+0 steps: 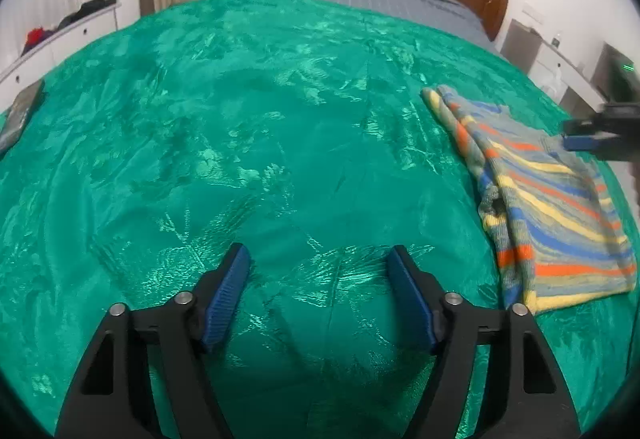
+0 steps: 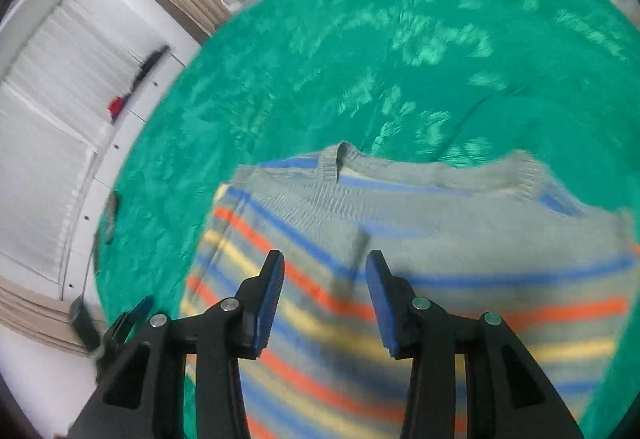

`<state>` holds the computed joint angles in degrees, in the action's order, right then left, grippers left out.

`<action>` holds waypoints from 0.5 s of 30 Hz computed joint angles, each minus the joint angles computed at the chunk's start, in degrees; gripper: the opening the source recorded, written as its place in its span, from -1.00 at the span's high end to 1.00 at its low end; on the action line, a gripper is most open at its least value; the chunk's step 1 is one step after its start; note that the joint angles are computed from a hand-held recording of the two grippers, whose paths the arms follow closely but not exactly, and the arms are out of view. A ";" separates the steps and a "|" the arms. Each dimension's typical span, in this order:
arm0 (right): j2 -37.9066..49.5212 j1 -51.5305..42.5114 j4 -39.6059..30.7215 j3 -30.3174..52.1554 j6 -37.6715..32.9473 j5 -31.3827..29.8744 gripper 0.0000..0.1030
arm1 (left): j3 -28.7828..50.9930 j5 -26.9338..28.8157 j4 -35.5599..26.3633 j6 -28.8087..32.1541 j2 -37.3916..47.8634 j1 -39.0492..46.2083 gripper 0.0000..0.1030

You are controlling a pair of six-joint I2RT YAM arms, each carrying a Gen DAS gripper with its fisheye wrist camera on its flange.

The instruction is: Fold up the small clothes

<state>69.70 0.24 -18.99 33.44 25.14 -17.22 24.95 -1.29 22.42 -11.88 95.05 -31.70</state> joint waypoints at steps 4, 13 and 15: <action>11.83 4.29 0.50 4.76 -0.94 11.01 0.96 | -1.14 0.59 4.10 -0.07 1.30 0.14 -0.54; 17.12 3.09 13.22 2.29 0.38 9.83 0.85 | -2.40 2.11 7.11 0.31 1.80 1.16 -0.57; 11.42 -0.93 16.25 -2.32 1.66 4.19 0.68 | -2.86 2.44 8.21 0.24 2.08 1.28 -0.58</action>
<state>81.11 -0.69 -2.74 31.12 26.81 -13.03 22.10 1.15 30.63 -11.65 97.12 -30.42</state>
